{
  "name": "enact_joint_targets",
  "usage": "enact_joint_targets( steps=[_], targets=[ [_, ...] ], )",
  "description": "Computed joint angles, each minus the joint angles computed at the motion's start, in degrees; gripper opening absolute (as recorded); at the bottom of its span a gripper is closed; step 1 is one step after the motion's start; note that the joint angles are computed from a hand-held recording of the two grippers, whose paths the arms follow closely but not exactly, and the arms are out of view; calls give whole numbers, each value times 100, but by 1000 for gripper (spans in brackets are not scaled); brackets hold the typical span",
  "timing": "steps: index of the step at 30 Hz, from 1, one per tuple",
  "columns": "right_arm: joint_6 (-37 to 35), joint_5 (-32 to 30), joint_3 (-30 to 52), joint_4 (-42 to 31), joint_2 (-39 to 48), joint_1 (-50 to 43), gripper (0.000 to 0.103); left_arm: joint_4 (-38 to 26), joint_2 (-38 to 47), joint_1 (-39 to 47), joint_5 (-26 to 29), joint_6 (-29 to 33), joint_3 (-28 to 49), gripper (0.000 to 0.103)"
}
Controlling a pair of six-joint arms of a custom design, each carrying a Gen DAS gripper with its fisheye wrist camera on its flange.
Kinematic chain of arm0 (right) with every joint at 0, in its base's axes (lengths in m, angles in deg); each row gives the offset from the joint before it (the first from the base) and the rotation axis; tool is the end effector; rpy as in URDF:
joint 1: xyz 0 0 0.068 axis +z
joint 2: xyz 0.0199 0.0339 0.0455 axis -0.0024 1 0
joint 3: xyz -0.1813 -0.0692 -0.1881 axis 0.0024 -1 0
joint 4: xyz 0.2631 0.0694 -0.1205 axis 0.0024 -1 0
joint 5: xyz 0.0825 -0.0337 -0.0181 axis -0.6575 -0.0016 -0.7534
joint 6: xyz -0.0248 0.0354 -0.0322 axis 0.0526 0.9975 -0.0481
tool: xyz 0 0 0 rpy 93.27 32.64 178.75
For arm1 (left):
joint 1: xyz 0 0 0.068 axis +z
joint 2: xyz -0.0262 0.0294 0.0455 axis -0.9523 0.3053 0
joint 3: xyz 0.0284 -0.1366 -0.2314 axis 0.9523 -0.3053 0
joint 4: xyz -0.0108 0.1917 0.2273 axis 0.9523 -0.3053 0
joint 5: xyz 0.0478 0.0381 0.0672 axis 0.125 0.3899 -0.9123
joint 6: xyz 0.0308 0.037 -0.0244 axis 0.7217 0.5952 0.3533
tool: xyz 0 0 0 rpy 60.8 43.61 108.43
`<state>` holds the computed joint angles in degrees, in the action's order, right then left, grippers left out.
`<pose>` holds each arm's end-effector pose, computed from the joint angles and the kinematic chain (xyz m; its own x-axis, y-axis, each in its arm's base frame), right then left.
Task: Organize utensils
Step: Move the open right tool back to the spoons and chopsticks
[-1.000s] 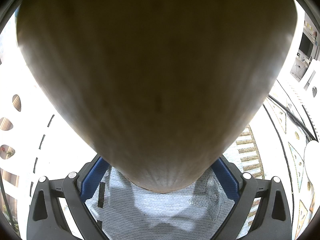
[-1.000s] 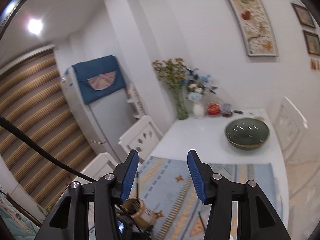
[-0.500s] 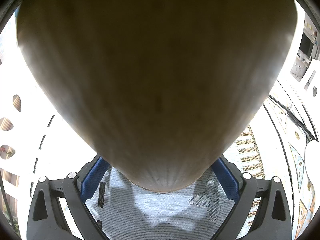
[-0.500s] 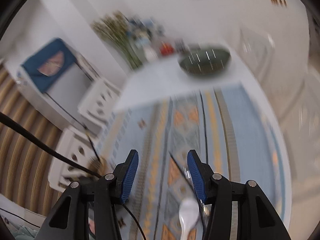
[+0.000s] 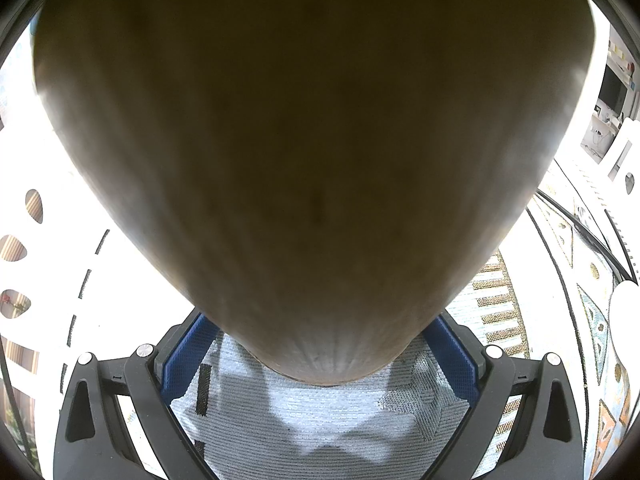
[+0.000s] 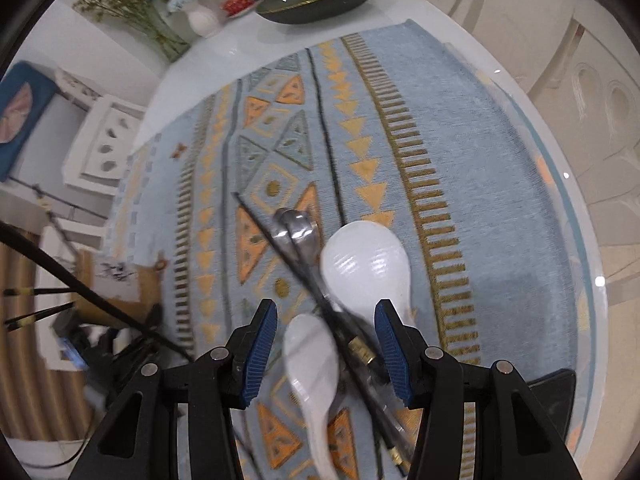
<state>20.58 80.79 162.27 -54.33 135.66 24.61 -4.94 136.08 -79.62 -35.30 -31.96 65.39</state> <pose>0.3140 0.1482 0.2830 -0.9450 0.2224 -0.2399 0.1514 0.9474 0.2820 0.2869 -0.0341 0.1848 -0.7780 0.0616 -0.6252 0.0447 0.9981 0.0427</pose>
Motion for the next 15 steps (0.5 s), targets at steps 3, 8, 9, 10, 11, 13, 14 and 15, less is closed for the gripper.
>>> enact_joint_targets(
  steps=[3,8,9,10,11,13,14,15],
  targets=[
    [27,-83,16,139,208,25,49,0,1,-3,-3,-1,1,100],
    [-79,143,308,144,669,174,42,-2,0,-4,-4,-2,2,100],
    [-114,171,380,126,755,194,40,-2,1,-7,-6,-5,3,100],
    [-153,192,447,114,846,205,39,-2,1,-7,-6,-5,3,100],
    [-173,189,481,121,905,210,38,-2,1,-7,-6,-5,3,100],
    [-200,148,532,151,1030,201,38,-10,-6,0,-2,2,4,100],
    [-204,138,541,156,1067,196,38,-4,1,-10,-9,-7,3,100],
    [-205,128,546,155,1101,189,38,-2,2,-13,-11,-9,4,100]
  ],
)
